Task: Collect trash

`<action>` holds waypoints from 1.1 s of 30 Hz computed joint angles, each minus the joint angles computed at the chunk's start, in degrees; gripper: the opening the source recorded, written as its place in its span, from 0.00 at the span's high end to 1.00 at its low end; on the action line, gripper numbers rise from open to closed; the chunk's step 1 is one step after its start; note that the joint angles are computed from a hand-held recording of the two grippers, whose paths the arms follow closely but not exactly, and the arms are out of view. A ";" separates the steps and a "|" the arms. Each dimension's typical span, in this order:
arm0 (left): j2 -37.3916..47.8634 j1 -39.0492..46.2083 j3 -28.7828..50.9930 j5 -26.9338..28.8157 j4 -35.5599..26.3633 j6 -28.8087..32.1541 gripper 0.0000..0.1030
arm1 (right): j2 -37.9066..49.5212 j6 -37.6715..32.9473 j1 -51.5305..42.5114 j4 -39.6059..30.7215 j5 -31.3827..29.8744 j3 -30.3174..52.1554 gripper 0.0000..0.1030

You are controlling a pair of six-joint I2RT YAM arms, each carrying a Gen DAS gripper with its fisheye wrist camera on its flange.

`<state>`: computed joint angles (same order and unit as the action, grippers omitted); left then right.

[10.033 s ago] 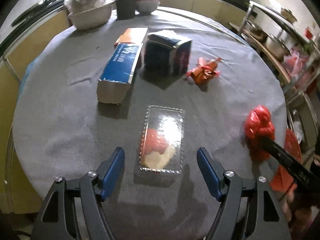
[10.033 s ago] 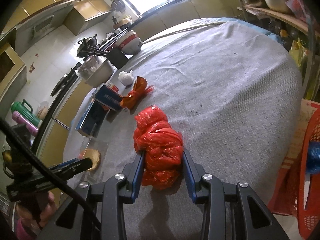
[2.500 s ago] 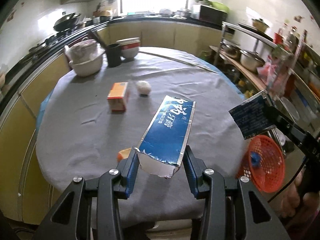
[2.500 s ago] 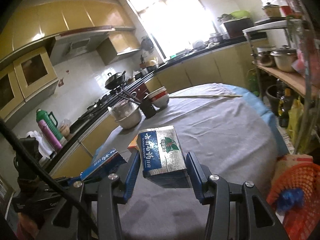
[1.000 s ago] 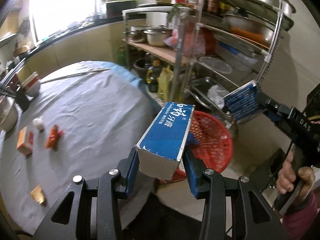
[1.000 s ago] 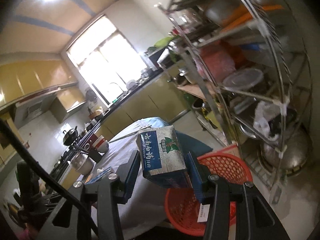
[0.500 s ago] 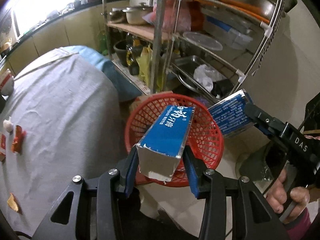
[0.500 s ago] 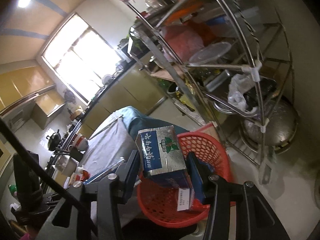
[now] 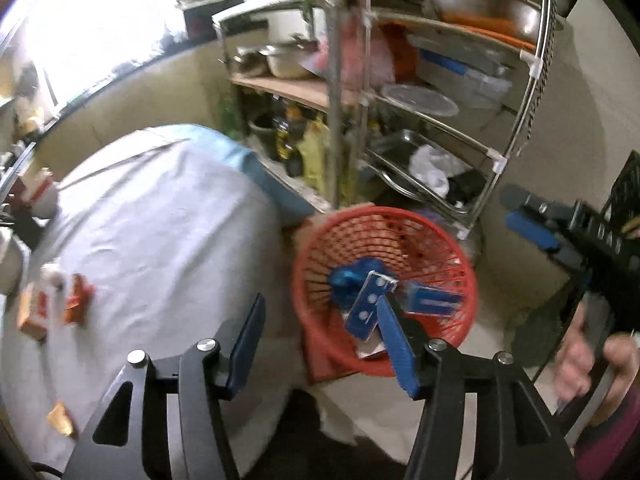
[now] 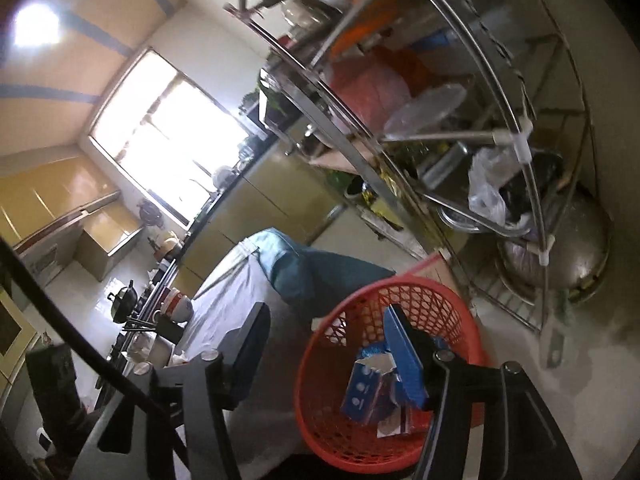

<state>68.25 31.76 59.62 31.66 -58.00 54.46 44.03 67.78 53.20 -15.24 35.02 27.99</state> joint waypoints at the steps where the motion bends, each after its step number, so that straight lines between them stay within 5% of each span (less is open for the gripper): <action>1: 0.32 3.41 0.47 0.68 -0.77 2.62 0.38 | 0.19 -0.07 0.70 0.35 0.36 0.43 0.38; 7: 9.05 23.47 5.82 3.57 -5.44 16.11 0.38 | 8.66 -4.41 4.78 3.15 0.52 6.91 0.38; 10: 15.38 31.82 10.81 4.63 -5.61 18.03 0.38 | 16.43 -7.96 7.21 4.64 -0.34 12.66 0.38; 20: 37.80 43.68 36.19 6.59 0.30 2.22 0.35 | 39.49 -14.65 10.05 7.74 -8.61 31.88 0.38; 26: 49.46 46.83 50.01 6.12 -3.23 -2.11 0.34 | 48.25 -17.65 12.39 5.03 -10.67 41.59 0.38; 33: 51.89 46.78 51.88 6.18 -5.87 -1.34 0.33 | 55.31 -18.69 13.20 1.81 -13.06 49.61 0.38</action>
